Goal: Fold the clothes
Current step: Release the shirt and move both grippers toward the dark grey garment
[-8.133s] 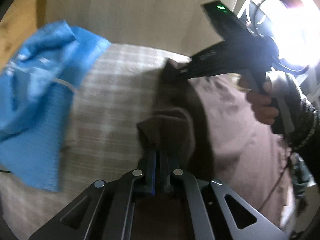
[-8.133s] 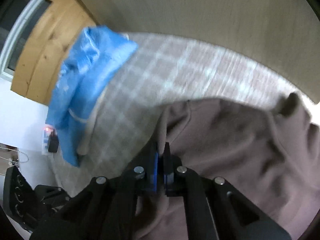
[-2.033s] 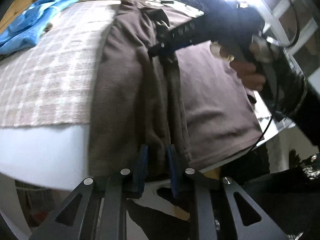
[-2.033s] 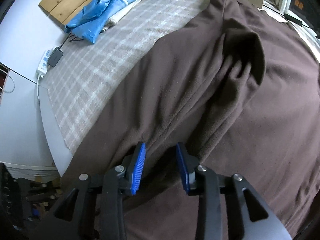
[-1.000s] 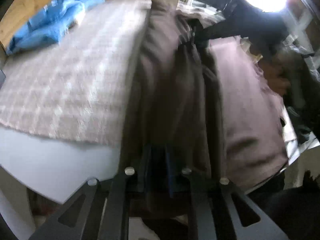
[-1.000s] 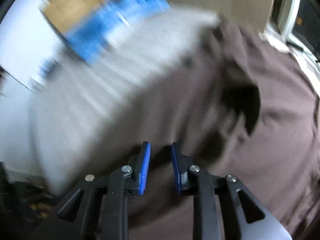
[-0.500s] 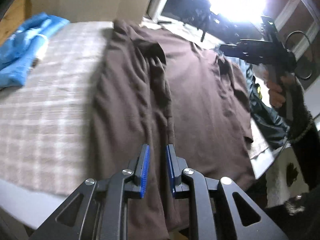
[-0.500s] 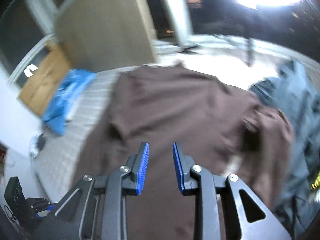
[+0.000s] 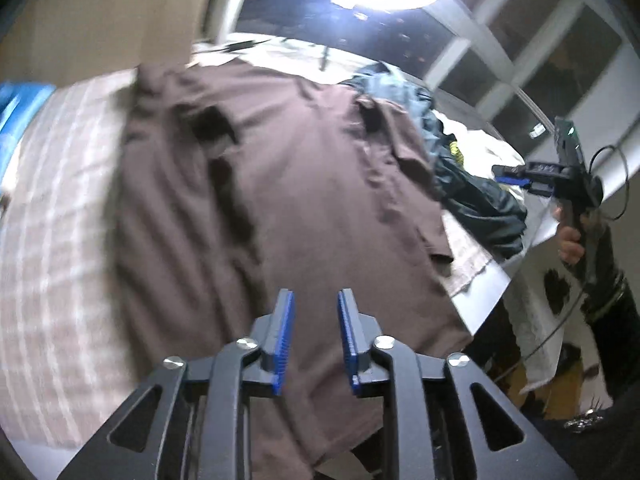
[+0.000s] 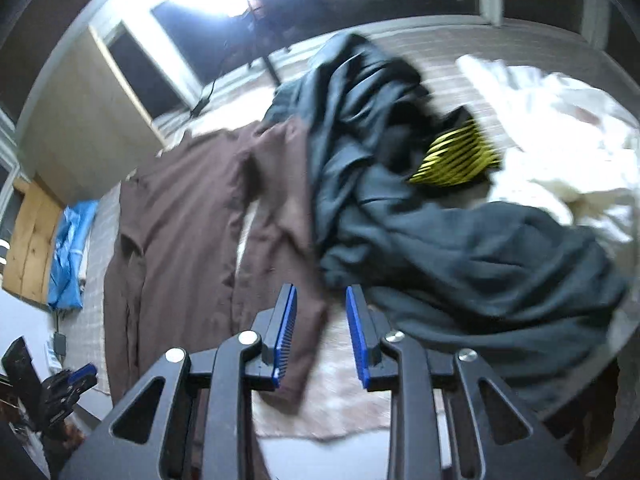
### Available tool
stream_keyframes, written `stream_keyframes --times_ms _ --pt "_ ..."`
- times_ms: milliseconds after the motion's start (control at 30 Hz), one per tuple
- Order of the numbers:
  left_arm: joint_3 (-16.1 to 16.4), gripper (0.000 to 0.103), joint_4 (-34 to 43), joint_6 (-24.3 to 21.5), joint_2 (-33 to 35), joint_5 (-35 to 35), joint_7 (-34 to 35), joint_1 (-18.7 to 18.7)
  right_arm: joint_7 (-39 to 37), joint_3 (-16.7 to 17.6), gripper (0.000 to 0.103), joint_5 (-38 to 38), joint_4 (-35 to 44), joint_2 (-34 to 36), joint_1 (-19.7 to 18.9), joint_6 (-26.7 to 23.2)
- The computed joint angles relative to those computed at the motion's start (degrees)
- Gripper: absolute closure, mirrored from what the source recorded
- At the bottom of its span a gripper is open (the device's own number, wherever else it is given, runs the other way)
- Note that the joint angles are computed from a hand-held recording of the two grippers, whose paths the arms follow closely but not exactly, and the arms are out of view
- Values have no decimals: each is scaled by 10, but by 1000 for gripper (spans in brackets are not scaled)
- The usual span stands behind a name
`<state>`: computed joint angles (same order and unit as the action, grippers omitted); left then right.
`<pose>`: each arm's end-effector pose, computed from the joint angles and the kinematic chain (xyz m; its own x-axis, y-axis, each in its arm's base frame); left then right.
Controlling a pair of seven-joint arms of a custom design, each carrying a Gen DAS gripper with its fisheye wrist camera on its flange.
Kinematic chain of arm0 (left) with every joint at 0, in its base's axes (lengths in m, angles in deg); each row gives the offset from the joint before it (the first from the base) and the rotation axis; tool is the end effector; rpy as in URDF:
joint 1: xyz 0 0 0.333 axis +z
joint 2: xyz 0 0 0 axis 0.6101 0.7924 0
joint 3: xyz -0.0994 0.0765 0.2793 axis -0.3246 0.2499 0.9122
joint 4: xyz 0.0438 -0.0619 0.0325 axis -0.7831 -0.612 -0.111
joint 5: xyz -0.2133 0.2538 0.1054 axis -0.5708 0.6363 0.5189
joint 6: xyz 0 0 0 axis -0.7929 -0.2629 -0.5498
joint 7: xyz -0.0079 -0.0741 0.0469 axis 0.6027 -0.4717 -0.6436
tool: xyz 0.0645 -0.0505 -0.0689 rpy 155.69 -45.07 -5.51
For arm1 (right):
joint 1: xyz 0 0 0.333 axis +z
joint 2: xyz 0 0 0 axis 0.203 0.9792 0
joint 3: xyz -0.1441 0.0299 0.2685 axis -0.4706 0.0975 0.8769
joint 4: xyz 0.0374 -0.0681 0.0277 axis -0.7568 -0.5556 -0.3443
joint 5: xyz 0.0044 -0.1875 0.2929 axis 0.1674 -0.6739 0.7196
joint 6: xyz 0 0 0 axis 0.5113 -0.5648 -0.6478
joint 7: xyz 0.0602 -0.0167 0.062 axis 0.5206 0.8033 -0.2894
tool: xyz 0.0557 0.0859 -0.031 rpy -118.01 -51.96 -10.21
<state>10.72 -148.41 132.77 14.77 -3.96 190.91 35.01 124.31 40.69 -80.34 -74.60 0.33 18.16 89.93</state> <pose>0.4886 -0.0961 0.5792 -0.4906 -0.7889 0.3702 -0.8308 0.2953 -0.4717 0.4054 0.0040 0.5748 -0.3535 -0.8916 -0.2831 -0.7796 0.4480 -0.4377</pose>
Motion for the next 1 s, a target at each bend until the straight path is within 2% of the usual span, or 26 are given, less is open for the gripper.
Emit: stream_keyframes --times_ms 100,167,200,233,300,367,433,500,567,667,700,733,767,833,900,1000 --pt "-28 80 22 17 26 2 -4 -26 -48 -15 61 -17 30 12 -3 -18" --pt "-51 78 40 34 50 -6 -20 -52 -107 -33 61 -10 52 39 5 -6" --pt "-62 72 52 43 65 -9 -29 -66 -137 -41 61 0 68 61 9 -2" --pt "-72 62 63 51 80 -11 -41 -79 -169 -49 61 12 84 81 11 -3" --pt "-93 55 86 73 113 0 -74 -106 -238 -62 61 40 126 133 12 -6" --pt "-109 55 111 99 149 58 -123 -136 -307 -71 61 71 174 188 8 -14" --pt "-112 55 134 105 177 143 -176 -162 -362 -75 61 112 232 245 -3 -35" --pt "-109 54 152 96 197 210 -220 -181 -408 -69 61 150 281 288 -18 -54" --pt "-104 55 169 76 214 246 -255 -189 -447 -57 61 179 327 325 -36 -72" --pt "-99 66 171 75 216 266 -283 -190 -502 -30 61 203 374 369 -59 -83" --pt "-98 76 174 71 217 272 -291 -190 -512 -21 61 201 388 384 -65 -82" --pt "-99 96 178 62 219 261 -289 -185 -520 -12 61 201 405 400 -72 -85" --pt "-101 103 184 52 222 242 -285 -178 -526 -3 61 203 425 417 -79 -89" --pt "-107 103 197 24 228 184 -272 -160 -534 14 61 205 464 449 -94 -94" --pt "-116 103 212 -12 231 78 -258 -133 -544 32 61 208 522 491 -112 -112" --pt "-127 103 217 -17 209 -30 -230 -118 -541 52 61 217 560 513 -139 -151"
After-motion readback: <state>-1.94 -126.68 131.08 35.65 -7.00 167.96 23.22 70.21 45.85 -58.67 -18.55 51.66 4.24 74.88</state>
